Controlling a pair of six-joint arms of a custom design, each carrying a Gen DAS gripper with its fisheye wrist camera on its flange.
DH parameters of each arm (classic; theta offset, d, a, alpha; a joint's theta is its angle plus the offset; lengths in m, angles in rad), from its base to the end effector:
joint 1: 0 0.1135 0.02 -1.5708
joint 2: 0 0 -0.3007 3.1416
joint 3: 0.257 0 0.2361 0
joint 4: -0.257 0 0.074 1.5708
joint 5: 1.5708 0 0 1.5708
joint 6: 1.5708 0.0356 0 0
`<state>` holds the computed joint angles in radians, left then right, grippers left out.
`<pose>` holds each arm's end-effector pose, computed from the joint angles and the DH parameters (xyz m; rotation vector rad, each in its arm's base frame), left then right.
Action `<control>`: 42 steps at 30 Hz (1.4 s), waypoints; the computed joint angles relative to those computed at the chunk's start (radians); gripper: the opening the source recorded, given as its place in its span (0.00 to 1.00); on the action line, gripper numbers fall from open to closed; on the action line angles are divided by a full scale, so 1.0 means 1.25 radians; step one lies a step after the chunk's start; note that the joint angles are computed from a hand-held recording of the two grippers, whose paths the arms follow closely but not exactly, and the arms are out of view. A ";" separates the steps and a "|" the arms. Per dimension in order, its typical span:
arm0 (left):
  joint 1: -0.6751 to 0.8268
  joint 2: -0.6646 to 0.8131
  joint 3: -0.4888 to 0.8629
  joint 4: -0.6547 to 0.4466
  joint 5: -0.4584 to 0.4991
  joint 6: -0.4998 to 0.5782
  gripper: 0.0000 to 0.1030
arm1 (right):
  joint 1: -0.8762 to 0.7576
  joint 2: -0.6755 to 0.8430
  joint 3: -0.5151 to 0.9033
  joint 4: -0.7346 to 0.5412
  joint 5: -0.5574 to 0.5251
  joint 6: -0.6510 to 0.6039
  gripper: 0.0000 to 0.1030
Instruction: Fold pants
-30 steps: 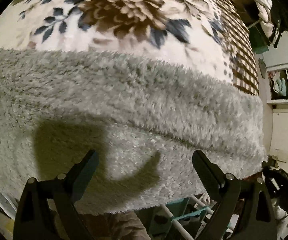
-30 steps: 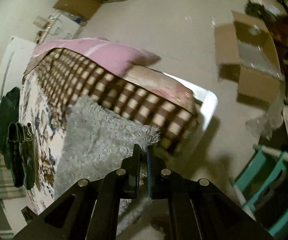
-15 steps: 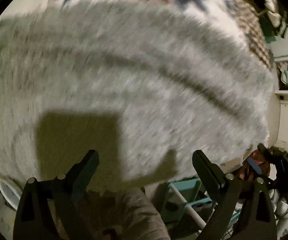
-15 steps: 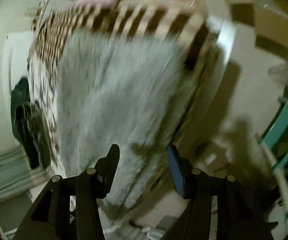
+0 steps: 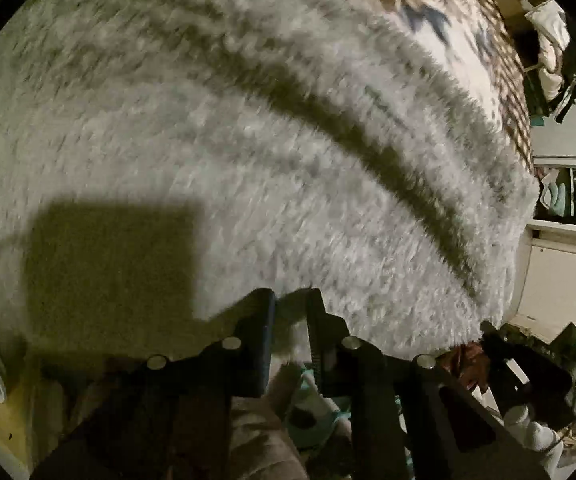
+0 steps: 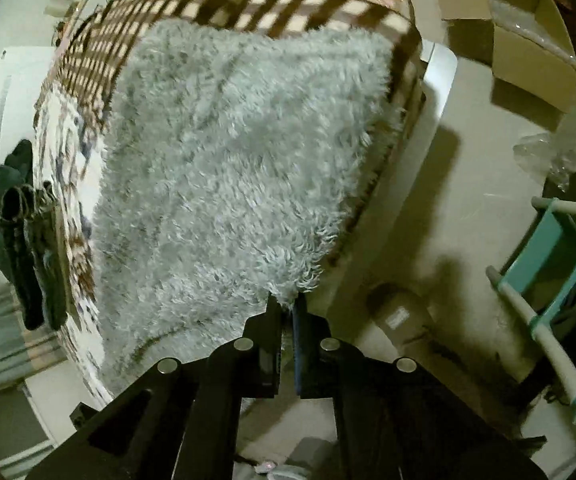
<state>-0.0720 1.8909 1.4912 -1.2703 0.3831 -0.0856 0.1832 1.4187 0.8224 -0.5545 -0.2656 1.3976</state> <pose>0.3359 -0.0376 0.2589 0.0486 -2.9615 0.5610 0.2355 0.0531 0.2332 1.6122 2.4674 0.7232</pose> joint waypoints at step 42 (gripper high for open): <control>-0.108 0.194 0.359 -0.089 -0.028 -0.022 0.83 | -0.287 0.102 0.235 -0.123 0.035 -0.434 0.88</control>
<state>-0.2074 2.1338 1.9396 -1.3816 0.3483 -0.1127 -0.1754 1.5456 1.1161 -0.7086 -0.2217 0.8554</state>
